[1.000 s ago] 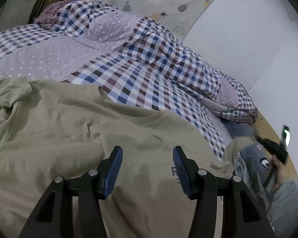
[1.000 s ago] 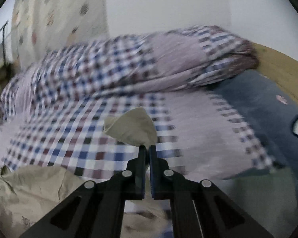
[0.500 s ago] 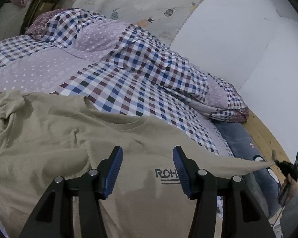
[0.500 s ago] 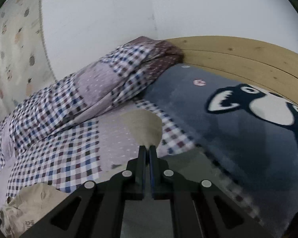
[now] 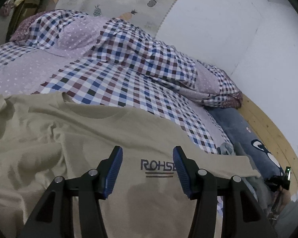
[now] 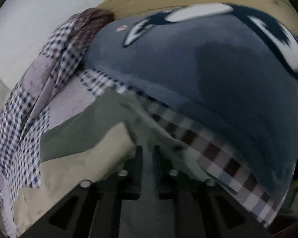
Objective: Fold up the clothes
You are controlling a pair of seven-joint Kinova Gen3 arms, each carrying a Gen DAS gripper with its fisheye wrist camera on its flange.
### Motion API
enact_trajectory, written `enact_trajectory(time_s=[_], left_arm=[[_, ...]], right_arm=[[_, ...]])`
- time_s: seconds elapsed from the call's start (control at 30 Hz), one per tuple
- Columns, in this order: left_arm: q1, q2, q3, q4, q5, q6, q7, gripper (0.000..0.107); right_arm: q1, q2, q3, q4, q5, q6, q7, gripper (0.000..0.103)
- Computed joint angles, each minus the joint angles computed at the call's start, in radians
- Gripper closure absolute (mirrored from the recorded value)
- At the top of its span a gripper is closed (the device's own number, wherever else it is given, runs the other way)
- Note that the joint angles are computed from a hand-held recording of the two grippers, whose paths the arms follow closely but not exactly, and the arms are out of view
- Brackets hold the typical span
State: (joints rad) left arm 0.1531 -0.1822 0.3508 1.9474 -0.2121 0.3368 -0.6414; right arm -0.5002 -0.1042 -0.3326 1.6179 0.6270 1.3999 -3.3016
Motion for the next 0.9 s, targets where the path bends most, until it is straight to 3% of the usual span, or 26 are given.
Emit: enact_trajectory(time_s=[0.13,0.3,0.47,0.73,0.9], left_arm=[[0.008,0.009,0.006,-0.013,-0.006,0.011,-0.002,0.051],[0.04,0.002,-0.015,-0.017,0.016,0.011,-0.026,0.051],[0.047,-0.025,-0.008,-0.015,0.034,0.018,-0.05,0.051],[0.037,-0.086,0.042,-0.008,0.051,0.048,-0.074,0.05],[0.037,-0.124,0.04,0.003,0.091,0.044,-0.093,0.05]], right_arm=[[-0.006,-0.048,-0.028,0.051,0.019,-0.074,-0.028,0.068],[-0.061,-0.039,-0.135,0.035,0.07,-0.133,-0.014,0.067],[-0.221,0.031,-0.226,0.015,0.092,-0.186,0.002,0.067],[-0.468,0.214,-0.284,-0.066,-0.04,-0.23,0.116,0.067],[-0.544,0.309,-0.259,-0.102,-0.125,-0.218,0.174,0.067]])
